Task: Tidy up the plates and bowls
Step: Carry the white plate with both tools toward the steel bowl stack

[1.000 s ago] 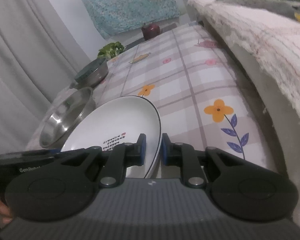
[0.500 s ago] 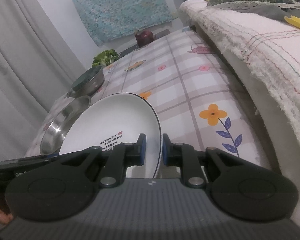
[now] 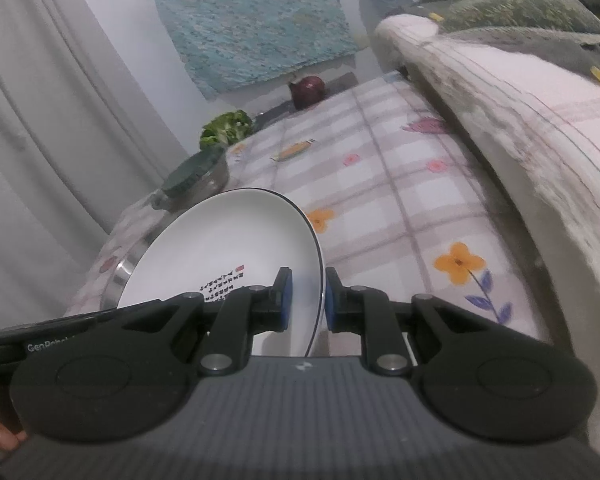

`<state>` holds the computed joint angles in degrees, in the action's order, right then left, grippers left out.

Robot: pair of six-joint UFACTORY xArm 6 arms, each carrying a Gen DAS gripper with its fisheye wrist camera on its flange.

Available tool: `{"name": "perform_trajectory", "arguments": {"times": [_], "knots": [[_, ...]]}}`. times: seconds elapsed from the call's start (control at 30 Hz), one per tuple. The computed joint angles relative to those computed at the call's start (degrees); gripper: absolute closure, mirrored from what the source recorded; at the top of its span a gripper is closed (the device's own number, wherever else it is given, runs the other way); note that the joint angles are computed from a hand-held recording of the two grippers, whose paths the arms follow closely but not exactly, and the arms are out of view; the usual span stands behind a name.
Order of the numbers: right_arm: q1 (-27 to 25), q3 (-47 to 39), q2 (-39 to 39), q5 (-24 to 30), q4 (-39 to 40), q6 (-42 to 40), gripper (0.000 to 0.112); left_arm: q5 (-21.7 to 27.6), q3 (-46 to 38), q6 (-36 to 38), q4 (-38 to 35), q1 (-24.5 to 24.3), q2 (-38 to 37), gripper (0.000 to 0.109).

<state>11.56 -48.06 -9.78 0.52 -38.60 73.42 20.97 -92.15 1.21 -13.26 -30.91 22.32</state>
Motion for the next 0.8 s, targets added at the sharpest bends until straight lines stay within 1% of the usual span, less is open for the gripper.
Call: {"name": "perform_trajectory", "arguments": {"times": [0.1, 0.17, 0.2, 0.27, 0.3, 0.4, 0.5, 0.57, 0.77, 0.8], "knots": [[0.95, -2.73, 2.08, -0.31, 3.58, -4.00, 0.097, -0.16, -0.65, -2.33, 1.66, 1.04, -0.03, 0.071], [1.76, -4.55, 3.67, -0.59, 7.29, -7.69, 0.097, -0.75, -0.94, -3.79, 2.63, 1.80, -0.08, 0.071], [2.36, -5.61, 4.65, -0.64, 10.40, -10.63, 0.097, -1.03, -1.12, -4.51, 3.14, 2.16, -0.07, 0.071], [4.00, -7.98, 7.09, -0.89, 20.30, -19.89, 0.097, -1.48, -1.45, -5.67, 3.89, 3.13, -0.03, 0.071], [4.91, -9.66, 8.62, -0.67, 25.35, -24.74, 0.097, -1.54, -1.71, -6.38, 4.44, 3.66, 0.08, 0.071], [7.25, -15.26, 13.16, 0.68, 36.85, -36.03, 0.097, -0.87, -3.25, -8.51, 6.23, 5.47, 0.98, 0.070], [9.02, -21.31, 17.86, 2.58, 43.50, -42.35, 0.097, 0.56, -5.35, -10.36, 7.52, 7.26, 2.47, 0.070], [9.83, -26.18, 21.40, 5.20, 45.88, -44.62, 0.097, 1.82, -6.94, -10.81, 7.58, 8.40, 3.65, 0.070], [10.74, -39.02, 30.19, 14.55, 44.62, -43.93, 0.095, 8.03, -13.00, -9.62, 5.79, 10.83, 8.15, 0.070], [10.79, -40.33, 31.12, 15.04, 44.05, -43.71, 0.095, 8.94, -13.90, -9.27, 5.36, 11.09, 8.83, 0.070]]}}
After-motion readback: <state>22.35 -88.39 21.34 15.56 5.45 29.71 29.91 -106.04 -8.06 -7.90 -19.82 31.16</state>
